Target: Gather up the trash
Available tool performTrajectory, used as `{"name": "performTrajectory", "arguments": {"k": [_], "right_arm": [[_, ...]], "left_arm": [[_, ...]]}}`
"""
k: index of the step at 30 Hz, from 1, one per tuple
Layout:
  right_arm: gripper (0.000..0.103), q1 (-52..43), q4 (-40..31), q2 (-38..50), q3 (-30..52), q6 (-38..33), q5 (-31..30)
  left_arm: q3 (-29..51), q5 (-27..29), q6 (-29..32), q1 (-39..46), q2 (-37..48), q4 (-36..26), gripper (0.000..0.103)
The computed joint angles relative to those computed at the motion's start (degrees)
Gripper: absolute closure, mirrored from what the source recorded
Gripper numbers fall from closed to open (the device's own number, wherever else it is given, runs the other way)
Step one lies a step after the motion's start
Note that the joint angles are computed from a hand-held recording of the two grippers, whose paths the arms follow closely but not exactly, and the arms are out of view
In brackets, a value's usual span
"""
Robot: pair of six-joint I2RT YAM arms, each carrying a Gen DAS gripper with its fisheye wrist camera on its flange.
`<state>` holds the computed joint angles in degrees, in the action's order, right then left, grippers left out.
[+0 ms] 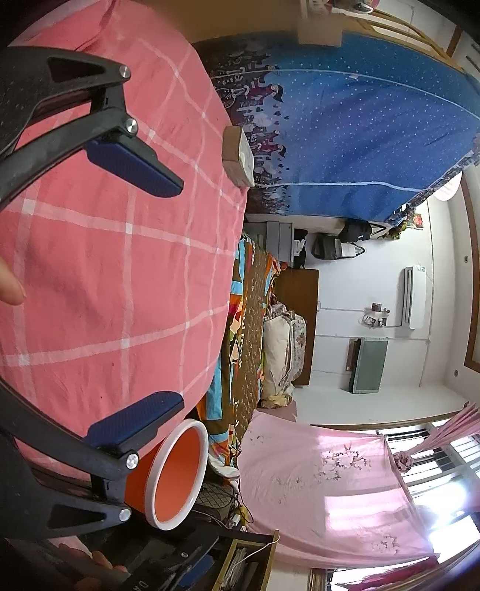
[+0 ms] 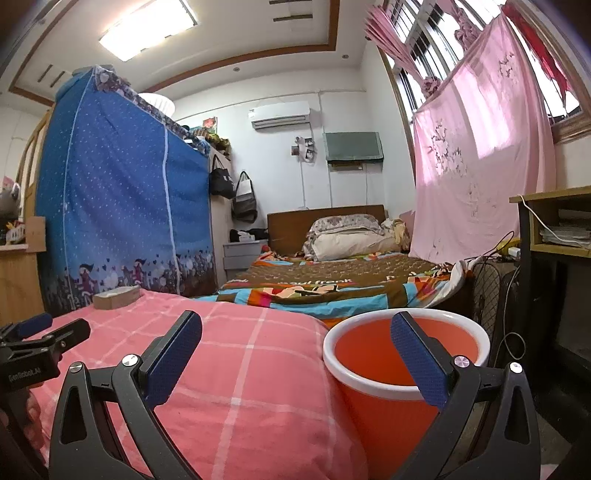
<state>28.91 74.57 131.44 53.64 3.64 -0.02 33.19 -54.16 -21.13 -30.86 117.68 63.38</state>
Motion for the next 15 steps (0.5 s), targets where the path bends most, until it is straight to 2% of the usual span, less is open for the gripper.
{"name": "performTrajectory", "arguments": {"k": [15], "right_arm": [[0.0, 0.14, 0.58, 1.81, 0.38, -1.34, 0.87]], "left_arm": [[0.13, -2.1, 0.21, -0.38, 1.78, 1.6, 0.0]]}}
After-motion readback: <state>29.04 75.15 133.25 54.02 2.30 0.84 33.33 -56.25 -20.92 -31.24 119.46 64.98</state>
